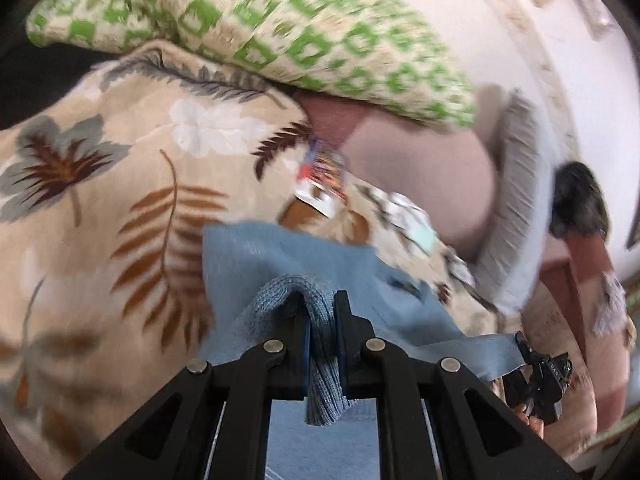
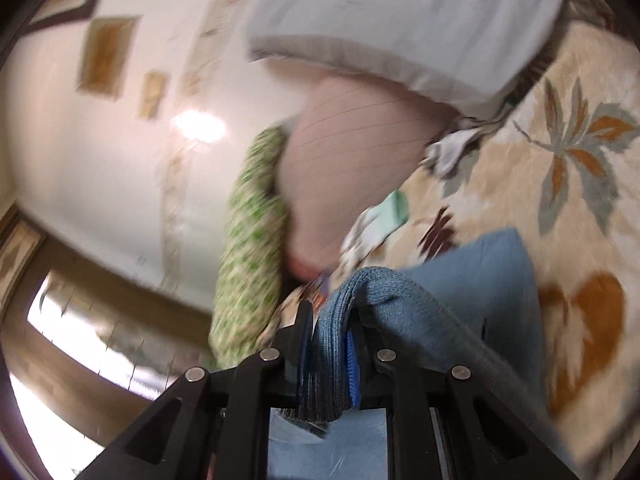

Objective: Fold small clothes
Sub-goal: 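Lift the hem with both tools and fold it up toward the collar, then open both tools and release the folded hem onto the sweater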

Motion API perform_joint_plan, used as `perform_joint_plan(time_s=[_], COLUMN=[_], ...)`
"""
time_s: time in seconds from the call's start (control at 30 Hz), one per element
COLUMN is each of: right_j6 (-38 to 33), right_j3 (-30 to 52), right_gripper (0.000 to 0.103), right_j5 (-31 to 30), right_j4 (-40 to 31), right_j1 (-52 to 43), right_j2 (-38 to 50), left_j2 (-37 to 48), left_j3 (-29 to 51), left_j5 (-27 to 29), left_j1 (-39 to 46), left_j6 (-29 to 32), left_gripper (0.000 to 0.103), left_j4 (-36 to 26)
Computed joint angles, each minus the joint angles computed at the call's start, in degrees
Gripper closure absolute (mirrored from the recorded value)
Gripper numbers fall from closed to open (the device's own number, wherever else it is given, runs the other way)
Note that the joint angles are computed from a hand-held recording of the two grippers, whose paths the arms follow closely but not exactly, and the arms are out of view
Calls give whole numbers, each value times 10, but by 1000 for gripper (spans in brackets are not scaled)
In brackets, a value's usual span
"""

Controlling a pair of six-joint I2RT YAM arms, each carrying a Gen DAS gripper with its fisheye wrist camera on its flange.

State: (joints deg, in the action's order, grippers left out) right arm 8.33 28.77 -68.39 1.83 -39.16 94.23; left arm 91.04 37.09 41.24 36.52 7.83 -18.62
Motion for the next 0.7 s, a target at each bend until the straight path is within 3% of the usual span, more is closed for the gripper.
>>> perform_joint_plan(time_s=[0.07,0.2,0.27,0.33,0.4,0.47,0.5,0.57,0.6,0.63,0.7], right_j6=[122,190,193,147,109,130,154,168,148,106,-63], right_j3=[28,164,187,190,185,158,148,131,111,99,107], right_gripper=[87,86,86,86,85,82,80,50,29,28,28], right_j5=[57,109,76,68,76,52,34,12,19,24,33], right_j4=[161,110,118,77,48,90,123,141,128,97,-62], right_j1=[52,91,80,72,59,15,-7,-46,-65,-73,-74], right_j2=[105,298,335,319,295,265,257,224,180,143,79], left_j2=[81,214,218,206,176,112,85,37,0,-36,-132], left_j3=[31,108,113,110,93,49,36,29,17,1,-54], left_j5=[-18,-4,26,54,59,51,62,70,72,71,54], left_j1=[-26,-25,-11,10,31,59,78,102,111,117,121], left_j6=[-42,-89,-71,-51,-63,-99,-105,-83,-57,-32,25], left_gripper=[92,89,89,88,76,47,45,45,44,42,32], left_j4=[55,52,42,22,37,96,106,72,49,34,-1])
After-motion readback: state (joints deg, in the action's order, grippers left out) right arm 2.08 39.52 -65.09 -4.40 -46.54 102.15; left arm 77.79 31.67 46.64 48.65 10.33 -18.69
